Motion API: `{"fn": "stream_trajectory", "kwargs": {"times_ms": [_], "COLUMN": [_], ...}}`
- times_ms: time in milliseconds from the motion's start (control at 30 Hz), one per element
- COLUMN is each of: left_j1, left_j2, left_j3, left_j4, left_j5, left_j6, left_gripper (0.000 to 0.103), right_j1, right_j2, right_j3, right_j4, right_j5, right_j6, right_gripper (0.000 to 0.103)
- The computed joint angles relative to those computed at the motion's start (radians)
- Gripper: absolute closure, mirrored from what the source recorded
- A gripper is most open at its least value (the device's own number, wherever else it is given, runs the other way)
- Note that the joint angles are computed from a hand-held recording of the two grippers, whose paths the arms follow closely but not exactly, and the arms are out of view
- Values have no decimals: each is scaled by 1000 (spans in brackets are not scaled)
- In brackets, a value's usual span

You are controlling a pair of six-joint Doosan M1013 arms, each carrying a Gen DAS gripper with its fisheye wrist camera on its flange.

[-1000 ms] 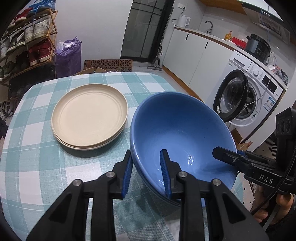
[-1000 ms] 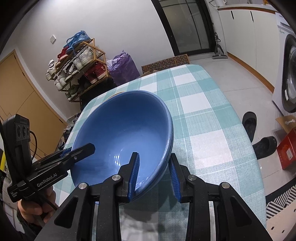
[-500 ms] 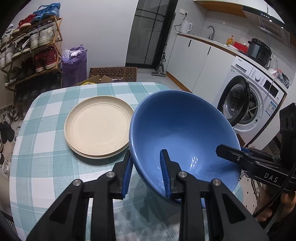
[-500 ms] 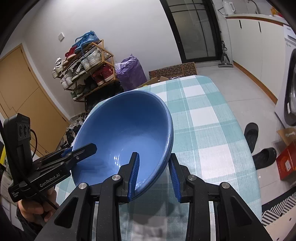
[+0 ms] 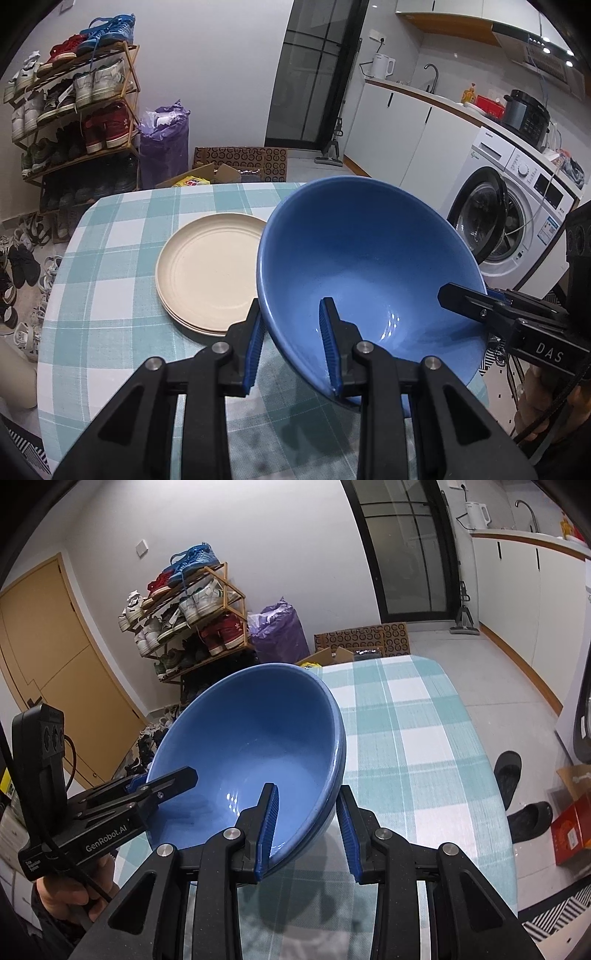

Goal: Organize plates and bowls
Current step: 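Lift the nested blue bowls with both grippers toward the cream plates, then carry the nested bowls over the cream plate stack and lower them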

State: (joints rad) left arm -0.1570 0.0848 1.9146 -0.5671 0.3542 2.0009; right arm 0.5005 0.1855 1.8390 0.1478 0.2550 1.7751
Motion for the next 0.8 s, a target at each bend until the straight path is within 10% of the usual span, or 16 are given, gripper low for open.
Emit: {"fn": "stream_trajectory", "kwargs": {"times_ms": [800], "left_j1": [53], "left_j2": [58], "left_j3": [-68], "left_j4": [75], "left_j5": [-2], "left_j6": [-77], "left_gripper": [75], "right_j1": [8], "right_j2": [105], "right_j3": [-158], "right_j4": [51], "right_j5": [44], "right_j6": [-93], "right_gripper": [71]}}
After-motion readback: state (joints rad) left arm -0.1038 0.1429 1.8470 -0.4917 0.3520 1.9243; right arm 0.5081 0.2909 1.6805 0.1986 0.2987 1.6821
